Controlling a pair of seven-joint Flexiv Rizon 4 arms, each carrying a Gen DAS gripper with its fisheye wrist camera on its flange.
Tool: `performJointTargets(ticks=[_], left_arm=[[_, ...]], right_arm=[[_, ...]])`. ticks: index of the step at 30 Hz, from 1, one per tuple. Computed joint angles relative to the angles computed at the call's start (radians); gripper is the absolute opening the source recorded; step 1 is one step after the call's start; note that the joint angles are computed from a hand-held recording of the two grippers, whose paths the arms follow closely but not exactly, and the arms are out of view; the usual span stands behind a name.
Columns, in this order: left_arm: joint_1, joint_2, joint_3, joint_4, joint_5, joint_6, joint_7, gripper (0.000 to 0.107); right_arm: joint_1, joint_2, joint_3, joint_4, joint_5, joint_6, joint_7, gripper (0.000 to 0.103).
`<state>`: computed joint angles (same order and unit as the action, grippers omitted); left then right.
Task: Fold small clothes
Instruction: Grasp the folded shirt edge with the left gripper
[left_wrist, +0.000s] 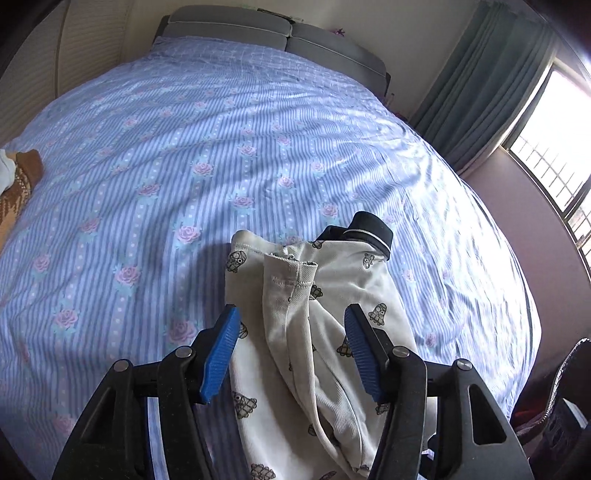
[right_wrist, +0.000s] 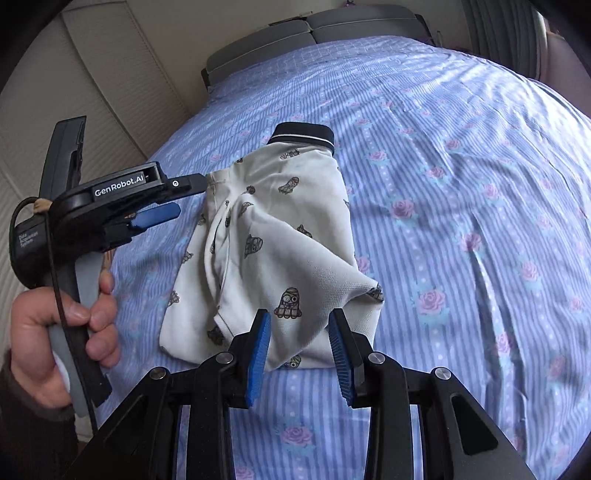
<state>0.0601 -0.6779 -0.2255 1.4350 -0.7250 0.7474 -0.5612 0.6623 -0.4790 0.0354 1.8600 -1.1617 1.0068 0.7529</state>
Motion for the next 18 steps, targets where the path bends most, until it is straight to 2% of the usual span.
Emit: performJointTargets(ticks=[4,6,8,12,13,18], left_arm=[[-0.017,-0.065,0.008,-0.091,0.046,-0.039,-0.044,0.057],[-0.017,-0.091,0.004,-0.128,0.058,-0.073,-0.062,0.053],[-0.022,-0.114,0.004,-0.160,0.073,-0.097,-0.078,0.040],[-0.039,-0.140,0.011,-0.193,0.105,-0.106,-0.106,0.024],[-0.045,-0.144,0.015,-0.198,0.116,-0.098,-0.113,0.014],[-0.032,-0.146,0.000,-0.201,0.115,-0.092,-0.105,0.012]], right_arm=[[0.001,-0.021,-0.012,-0.004,-0.033,0.033,0.069,0.034],[-0.003,-0.030,-0.016,-0.008,-0.036,0.048,0.074,0.034],[-0.002,-0.033,-0.019,-0.003,-0.039,0.057,0.087,0.034],[-0.006,-0.032,-0.024,0.010,-0.047,0.073,0.113,0.034],[-0.006,-0.031,-0.025,0.014,-0.053,0.077,0.123,0.034],[-0.007,-0.028,-0.029,0.020,-0.087,0.099,0.164,0.034]])
